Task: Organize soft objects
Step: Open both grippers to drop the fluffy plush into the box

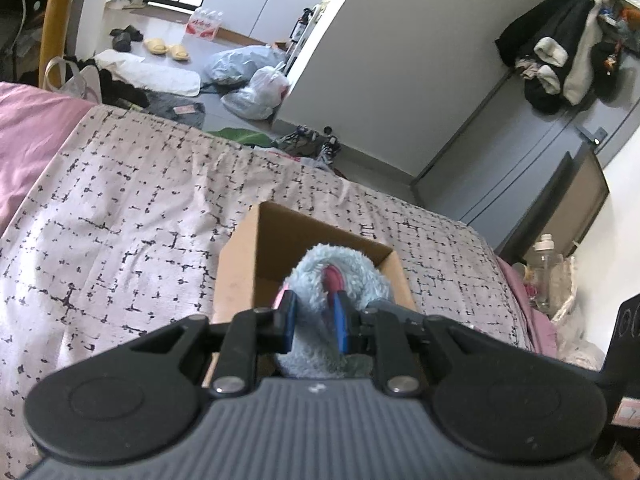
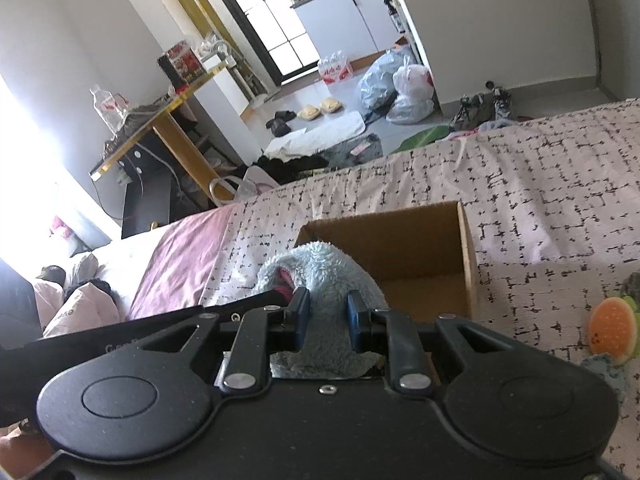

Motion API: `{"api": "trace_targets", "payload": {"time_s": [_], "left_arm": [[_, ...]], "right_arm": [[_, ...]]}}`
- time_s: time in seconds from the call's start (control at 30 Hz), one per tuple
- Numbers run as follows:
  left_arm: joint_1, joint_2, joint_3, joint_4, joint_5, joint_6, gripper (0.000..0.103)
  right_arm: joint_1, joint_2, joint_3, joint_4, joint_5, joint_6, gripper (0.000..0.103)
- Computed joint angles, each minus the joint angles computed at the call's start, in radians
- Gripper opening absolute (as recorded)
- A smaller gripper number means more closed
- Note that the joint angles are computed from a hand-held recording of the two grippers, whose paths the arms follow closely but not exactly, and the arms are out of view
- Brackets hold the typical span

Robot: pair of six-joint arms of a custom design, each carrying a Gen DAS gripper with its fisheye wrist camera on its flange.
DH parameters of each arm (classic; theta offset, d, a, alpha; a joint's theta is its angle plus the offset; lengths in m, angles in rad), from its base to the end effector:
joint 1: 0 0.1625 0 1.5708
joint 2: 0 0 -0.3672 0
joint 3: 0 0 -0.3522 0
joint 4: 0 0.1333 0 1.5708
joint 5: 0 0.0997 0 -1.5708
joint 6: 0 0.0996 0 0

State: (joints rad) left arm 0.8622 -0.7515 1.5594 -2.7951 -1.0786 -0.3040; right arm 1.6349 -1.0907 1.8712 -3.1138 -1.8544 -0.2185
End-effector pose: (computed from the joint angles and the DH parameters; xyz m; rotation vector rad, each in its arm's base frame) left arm -0.2785 -0.6021 0.1187 0.4151 2.7598 -0.8544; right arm 0.1410 -0.5501 0.2401 0.2211 -2.6214 1.0208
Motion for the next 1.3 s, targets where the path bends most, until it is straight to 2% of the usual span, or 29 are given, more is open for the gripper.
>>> {"api": "trace_targets", "payload": {"time_s": [0.57, 0.87, 1.0, 1.1, 1.17, 1.23, 1.3], "left_arm": [[0.022, 0.052, -0.089, 0.134, 0.04, -0.073, 0.019], [-0.001, 0.032, -0.074, 0.163, 0.066, -0.098, 0.024], [-0.011, 0.013, -0.054, 0.162, 0.068, -0.118, 0.032], [-0.024, 0.001, -0.033, 0.149, 0.074, -0.114, 0.043], [-0.036, -0.012, -0.008, 0.12, 0.088, -0.117, 0.055], [-0.05, -0.02, 0.018, 0.071, 0.123, -0.115, 0.069], [-0.062, -0.03, 0.05, -0.004, 0.139, -0.083, 0.074]], "right_arm": [[-0.009, 0.04, -0.077, 0.149, -0.036, -0.001, 0.02], [0.004, 0.005, -0.05, 0.151, -0.052, -0.002, 0.021], [0.013, -0.016, -0.028, 0.139, -0.074, -0.011, 0.022], [0.021, -0.034, -0.011, 0.122, -0.089, -0.019, 0.031], [0.024, -0.049, 0.0, 0.111, -0.099, -0.023, 0.036], [0.025, -0.07, 0.016, 0.096, -0.106, -0.031, 0.048], [0.026, -0.087, 0.034, 0.069, -0.109, -0.051, 0.053]]}}
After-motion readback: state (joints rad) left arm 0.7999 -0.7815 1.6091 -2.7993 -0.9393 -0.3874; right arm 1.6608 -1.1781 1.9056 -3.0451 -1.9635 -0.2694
